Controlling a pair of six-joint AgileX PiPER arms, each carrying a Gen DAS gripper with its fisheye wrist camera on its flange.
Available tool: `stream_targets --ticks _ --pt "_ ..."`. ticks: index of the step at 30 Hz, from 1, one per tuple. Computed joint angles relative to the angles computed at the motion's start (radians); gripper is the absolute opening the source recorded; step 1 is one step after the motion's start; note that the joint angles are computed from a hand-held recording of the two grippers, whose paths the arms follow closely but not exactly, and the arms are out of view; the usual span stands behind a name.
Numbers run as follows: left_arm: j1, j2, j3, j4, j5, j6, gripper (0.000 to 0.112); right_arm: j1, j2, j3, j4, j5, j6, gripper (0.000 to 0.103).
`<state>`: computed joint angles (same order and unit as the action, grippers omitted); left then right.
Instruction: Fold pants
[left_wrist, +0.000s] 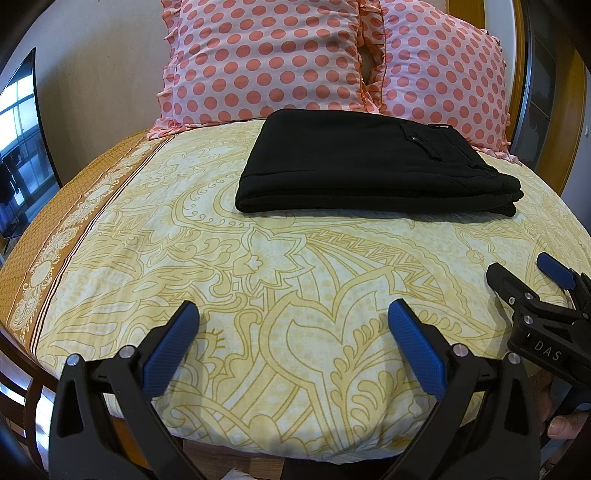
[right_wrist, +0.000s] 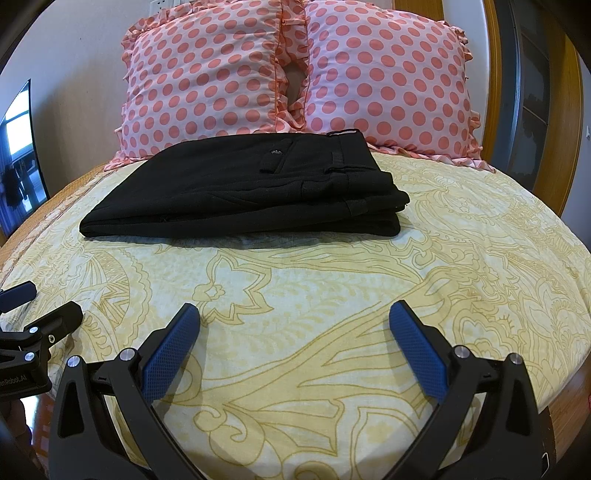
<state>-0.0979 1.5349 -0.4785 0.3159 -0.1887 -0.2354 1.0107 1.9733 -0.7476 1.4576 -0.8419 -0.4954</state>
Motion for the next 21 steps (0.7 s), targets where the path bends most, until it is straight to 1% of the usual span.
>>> stream_targets --ticks 21 --pt "0.003 0.0 -0.001 0.014 0.0 -0.011 0.101 0.002 -0.001 -0.002 0.006 -0.001 -0.004 0.102"
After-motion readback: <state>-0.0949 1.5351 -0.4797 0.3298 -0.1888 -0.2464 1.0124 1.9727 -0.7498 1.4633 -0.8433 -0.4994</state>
